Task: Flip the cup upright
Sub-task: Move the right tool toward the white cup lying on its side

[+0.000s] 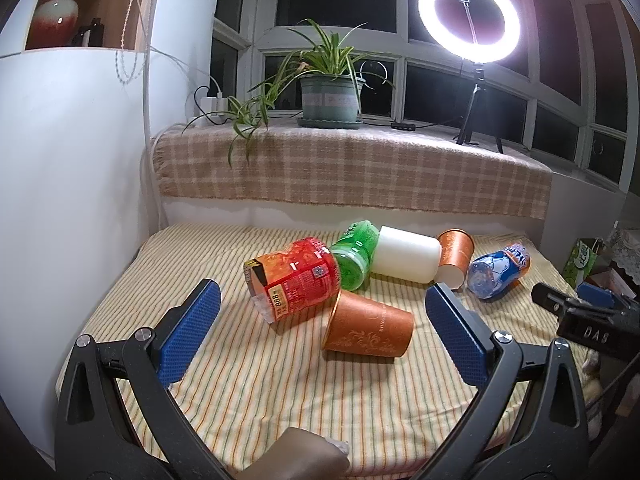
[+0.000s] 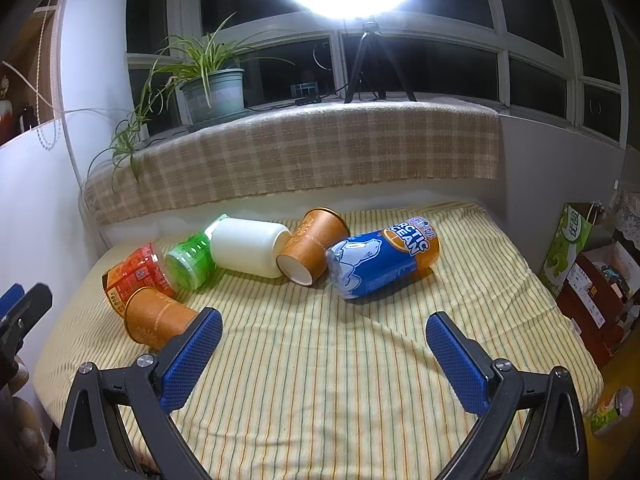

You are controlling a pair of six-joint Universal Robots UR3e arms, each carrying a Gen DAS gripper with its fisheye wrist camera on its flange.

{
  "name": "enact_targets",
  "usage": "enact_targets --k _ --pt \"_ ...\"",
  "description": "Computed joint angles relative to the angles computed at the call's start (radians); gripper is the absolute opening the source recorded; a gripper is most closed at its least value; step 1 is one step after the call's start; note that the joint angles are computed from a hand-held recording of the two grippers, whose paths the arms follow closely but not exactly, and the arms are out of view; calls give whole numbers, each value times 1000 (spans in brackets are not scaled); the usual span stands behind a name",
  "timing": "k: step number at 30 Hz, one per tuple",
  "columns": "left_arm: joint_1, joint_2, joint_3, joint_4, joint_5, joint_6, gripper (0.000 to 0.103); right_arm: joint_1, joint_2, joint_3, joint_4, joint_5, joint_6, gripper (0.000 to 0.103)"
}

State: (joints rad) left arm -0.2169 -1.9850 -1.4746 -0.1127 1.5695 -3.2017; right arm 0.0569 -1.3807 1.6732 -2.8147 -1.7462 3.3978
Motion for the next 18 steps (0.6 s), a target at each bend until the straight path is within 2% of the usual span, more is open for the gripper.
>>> enact_targets --k 3,8,14,18 --pt "15 15 -25 5 -11 9 103 -19 21 -38 18 31 -40 103" --pt "40 47 -77 9 -32 31 103 -58 95 -175 102 137 -184 103" --pt "73 80 -115 -6 -72 54 103 -87 242 -458 295 241 -350 103" --pt "90 103 -138 -11 -83 65 103 -93 380 -720 485 305 -475 103"
